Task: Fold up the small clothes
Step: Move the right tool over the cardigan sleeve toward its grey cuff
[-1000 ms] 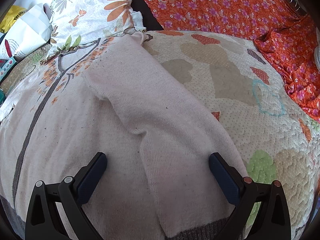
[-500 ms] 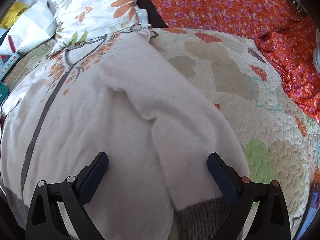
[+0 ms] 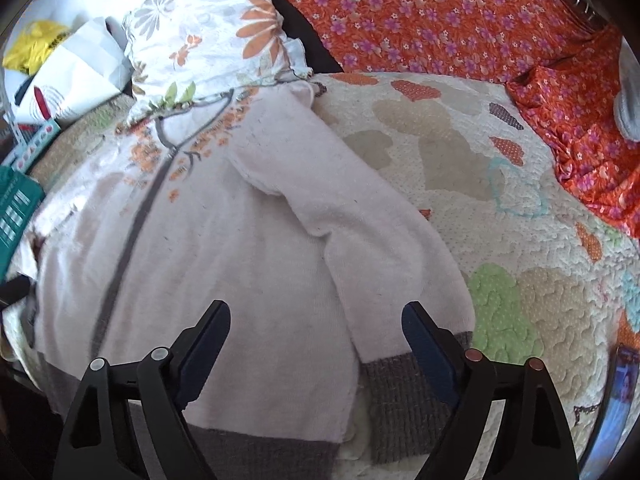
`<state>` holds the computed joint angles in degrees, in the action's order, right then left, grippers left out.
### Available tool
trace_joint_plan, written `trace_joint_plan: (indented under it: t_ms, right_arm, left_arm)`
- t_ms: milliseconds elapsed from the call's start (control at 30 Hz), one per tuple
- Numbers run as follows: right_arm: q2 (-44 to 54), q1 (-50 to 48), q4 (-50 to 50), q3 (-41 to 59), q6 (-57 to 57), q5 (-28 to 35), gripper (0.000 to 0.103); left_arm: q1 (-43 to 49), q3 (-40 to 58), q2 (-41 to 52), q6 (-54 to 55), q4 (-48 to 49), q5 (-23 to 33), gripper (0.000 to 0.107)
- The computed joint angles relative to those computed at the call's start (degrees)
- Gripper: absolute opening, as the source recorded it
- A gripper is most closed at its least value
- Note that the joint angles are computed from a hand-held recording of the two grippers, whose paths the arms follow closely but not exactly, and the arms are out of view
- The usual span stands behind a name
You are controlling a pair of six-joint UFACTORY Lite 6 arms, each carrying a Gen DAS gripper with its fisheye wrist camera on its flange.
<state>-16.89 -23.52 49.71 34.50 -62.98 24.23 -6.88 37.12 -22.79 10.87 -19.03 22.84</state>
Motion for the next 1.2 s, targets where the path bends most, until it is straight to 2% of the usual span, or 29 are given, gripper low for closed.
trace_joint_plan:
  t_ms: [100,200,267,333,433,767,1033,1200]
  right_arm:
    - [-1.42,1.29,0.14,-1.06,-0.27,-1.44,0.09]
    - [0.24,2.18,-0.91,-1.1,0.74,-3.47,0.088]
    - [1.52,1.73,-0.43,-0.61,0.2,-3.76,0.088]
    - [2.68,1.2,0.69,-0.2,-0.74,-3.99,0.088]
    - [4.68,0.9,2.03,0.6,-1.67,-4.25,0.088]
    - [5.24,3.38,1.96,-0.46,-1.2,-5.65,0.088]
    - [4.51,3.21,1.7,-0.4,-0.64,-4.58,0.088]
    - [4.16,3.18,1.62,-0.39,-0.66,-3.93,0.088]
  left_arm:
    - [-0.45,-2.18,1.11,9.2,-7.8,-2.55,0.072]
    - [-0.92,-3.43,2.39,12.62,-10.03,-4.98,0.072]
    - [0.46,-3.19,3.79,17.79,-15.64,-4.26,0.072]
    - [3.16,-2.62,5.3,25.81,-25.01,-1.11,0.072]
    - [4.65,-3.0,5.6,29.49,-29.76,0.68,0.072]
    - [4.48,-5.5,2.65,28.52,-29.44,1.43,0.073]
    - [-1.92,-7.47,1.34,20.11,-20.91,-2.75,0.073]
    - [-2.35,-8.24,3.23,17.49,-17.84,-3.9,0.073]
